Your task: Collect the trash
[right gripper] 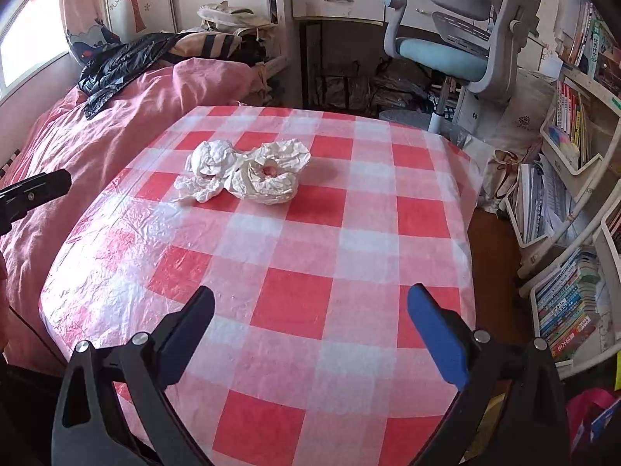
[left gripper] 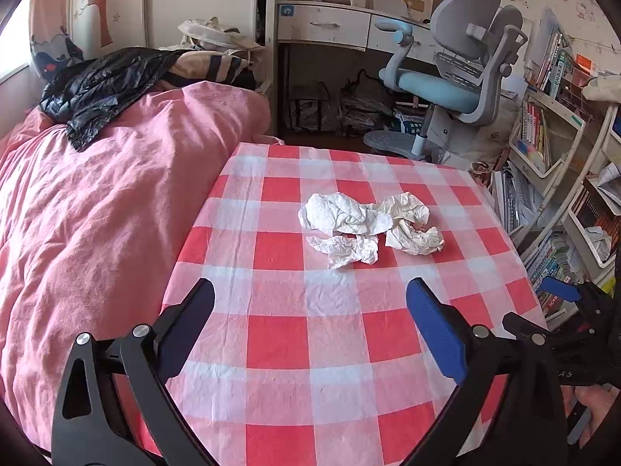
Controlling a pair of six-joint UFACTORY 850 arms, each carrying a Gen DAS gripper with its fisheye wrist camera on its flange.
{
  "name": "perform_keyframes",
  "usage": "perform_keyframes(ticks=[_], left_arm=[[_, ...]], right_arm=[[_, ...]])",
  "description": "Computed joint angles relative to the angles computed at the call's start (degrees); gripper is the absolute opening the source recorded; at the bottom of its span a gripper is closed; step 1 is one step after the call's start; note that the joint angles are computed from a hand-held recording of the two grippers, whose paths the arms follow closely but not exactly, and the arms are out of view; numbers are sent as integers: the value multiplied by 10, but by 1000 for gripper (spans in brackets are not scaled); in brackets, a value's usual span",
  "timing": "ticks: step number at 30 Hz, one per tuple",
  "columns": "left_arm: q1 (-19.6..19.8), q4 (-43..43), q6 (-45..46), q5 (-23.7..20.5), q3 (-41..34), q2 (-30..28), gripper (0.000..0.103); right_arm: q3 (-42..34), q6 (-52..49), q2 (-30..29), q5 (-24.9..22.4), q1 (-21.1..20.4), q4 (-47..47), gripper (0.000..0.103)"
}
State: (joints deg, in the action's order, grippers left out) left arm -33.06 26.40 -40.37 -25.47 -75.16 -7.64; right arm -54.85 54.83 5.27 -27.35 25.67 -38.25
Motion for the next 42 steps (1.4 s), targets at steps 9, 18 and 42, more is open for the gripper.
perform_keyframes(ticks=[9, 18, 42], left_arm=[[0, -11, 11, -8, -6, -7, 96], [2, -19, 19, -12, -7, -9, 95], [11, -58, 47, -15, -6, -10, 96]], right_arm=[[-4, -8, -6, -15, 0, -5, 95], [-10, -18, -13, -21, 10, -18, 95], [-9, -11, -11, -11, 10, -26, 95]])
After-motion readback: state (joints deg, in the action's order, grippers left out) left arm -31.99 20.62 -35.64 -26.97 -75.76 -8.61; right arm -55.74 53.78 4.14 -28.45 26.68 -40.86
